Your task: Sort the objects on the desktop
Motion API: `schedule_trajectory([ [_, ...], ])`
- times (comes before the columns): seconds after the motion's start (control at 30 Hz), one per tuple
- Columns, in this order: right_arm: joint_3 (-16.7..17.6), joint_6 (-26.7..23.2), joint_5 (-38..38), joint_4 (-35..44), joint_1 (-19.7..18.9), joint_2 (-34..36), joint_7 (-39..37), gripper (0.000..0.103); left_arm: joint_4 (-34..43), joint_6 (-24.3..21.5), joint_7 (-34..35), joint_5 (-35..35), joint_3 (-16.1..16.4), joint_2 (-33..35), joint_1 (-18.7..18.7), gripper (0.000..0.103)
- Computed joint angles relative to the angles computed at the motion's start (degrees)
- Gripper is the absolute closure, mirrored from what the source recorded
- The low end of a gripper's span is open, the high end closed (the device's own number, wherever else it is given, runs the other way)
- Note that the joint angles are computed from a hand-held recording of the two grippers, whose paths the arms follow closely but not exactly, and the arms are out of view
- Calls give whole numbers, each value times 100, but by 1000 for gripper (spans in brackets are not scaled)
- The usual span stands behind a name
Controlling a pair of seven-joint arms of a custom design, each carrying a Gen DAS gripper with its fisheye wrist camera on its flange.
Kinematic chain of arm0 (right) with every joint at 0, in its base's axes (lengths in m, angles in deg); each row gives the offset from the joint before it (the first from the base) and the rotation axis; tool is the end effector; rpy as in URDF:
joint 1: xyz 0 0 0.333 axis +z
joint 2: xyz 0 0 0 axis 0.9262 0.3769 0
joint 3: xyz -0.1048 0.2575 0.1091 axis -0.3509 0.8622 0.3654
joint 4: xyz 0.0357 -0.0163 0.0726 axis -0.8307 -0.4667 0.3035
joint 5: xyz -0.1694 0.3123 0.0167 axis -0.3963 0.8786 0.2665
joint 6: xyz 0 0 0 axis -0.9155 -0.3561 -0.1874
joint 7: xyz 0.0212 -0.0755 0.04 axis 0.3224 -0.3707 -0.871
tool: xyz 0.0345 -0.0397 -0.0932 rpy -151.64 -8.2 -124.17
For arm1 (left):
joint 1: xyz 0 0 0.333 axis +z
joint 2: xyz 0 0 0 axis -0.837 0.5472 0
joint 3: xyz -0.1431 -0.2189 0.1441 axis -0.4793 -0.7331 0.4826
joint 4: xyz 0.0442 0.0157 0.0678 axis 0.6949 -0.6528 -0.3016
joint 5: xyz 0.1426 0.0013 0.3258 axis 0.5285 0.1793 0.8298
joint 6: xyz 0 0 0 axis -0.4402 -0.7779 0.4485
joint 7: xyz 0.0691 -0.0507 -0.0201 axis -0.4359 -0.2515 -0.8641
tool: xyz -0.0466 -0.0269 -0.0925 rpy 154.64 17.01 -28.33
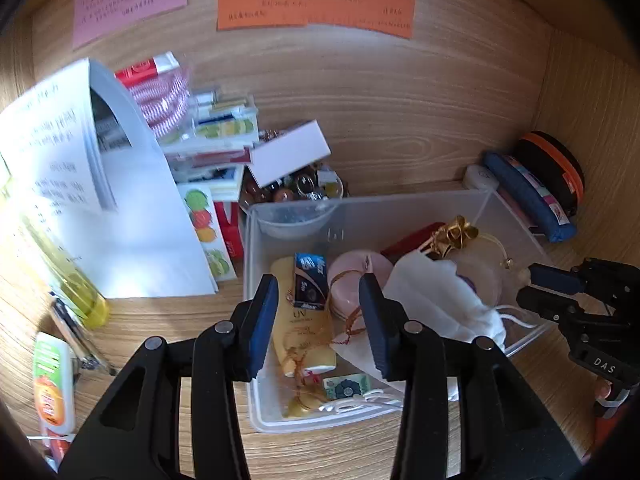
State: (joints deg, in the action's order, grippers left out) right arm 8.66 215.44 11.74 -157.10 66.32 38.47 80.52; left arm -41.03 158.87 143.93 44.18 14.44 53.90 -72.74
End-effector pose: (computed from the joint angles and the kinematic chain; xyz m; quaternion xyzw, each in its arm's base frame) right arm 0.3525 0.2115 0.4885 -0.6642 0.6255 -0.2688 0.3088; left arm 0.4869 -0.1520 0.4903 -0.4573 0.7947 -0.3578 0.1770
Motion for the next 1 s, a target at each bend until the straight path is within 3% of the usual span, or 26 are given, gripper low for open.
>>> schedule_trajectory([
  [0.1,-50,109,22,-15,12,96,-25,78,-32,57,-13,-5,-11,42,5,60],
  [0.3,377,300,-223,-51,-457,-3,210,77,-136,195,253,-380,-1,-22,-43,47],
  [0.47,743,423,-342,-101,-871,-188,382,58,-272,492,762,-878,134,-178,-300,35],
  [0.6,858,536,-284,-149,-1003,-293,379,56,-300,512,1383,-1454,290,-296,-535,30],
  [0.67,950,532,-248,-152,-1094,-344,380,50,-331,623,1569,-1580,273,-309,-582,30],
  [0.83,997,609,-127,-177,-1145,-368,307,42,-392,755,1625,-1599,274,-334,-644,29],
  [1.0,1177,636,-38,-190,-1292,-475,272,28,-496,844,1428,-1526,318,-416,-650,15],
])
